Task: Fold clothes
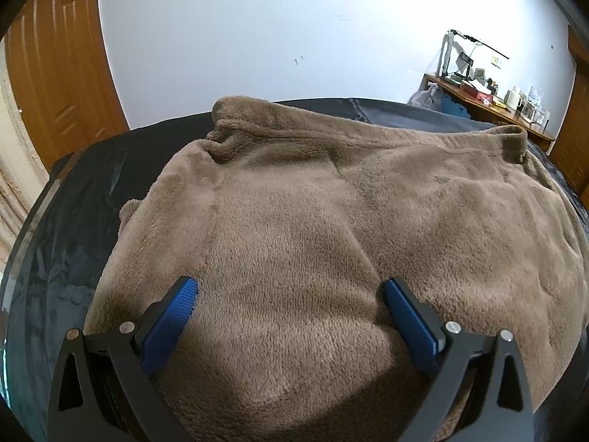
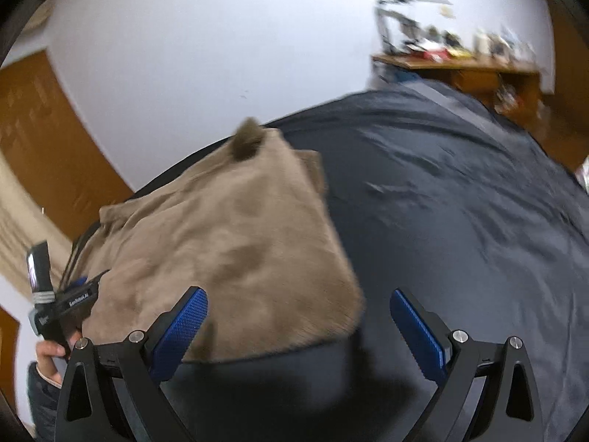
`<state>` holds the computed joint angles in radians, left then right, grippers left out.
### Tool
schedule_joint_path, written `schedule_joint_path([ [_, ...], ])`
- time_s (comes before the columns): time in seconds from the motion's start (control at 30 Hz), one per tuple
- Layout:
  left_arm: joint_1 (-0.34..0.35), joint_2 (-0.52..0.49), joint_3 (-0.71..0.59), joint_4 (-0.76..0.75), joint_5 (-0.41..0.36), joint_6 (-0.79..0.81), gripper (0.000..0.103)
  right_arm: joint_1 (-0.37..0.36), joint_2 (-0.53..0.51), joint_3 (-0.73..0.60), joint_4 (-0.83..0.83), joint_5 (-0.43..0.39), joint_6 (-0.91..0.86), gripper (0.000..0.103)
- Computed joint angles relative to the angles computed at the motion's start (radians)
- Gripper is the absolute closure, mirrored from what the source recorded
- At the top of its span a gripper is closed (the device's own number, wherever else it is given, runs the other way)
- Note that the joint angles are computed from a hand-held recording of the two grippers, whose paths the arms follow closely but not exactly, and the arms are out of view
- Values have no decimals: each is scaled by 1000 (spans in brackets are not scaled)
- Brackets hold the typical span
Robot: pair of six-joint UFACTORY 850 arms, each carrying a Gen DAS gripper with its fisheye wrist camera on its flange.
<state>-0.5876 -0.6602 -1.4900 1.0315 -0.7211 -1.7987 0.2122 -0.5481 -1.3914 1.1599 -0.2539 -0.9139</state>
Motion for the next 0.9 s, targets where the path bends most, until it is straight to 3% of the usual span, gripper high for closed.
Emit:
schedule_joint_path([
  [0.3,-7,-13,-14,-5,-9,-7,2,-26,-50,-23,74,-142,27,2],
  [0.67,-8,-21,-30,-13,-19,2,2,-40,-105,-59,291,-222,-131,2],
  [0.9,-6,-15,-25,-14,-19,6,2,-47,-187,-144,443,-347,-221,1],
])
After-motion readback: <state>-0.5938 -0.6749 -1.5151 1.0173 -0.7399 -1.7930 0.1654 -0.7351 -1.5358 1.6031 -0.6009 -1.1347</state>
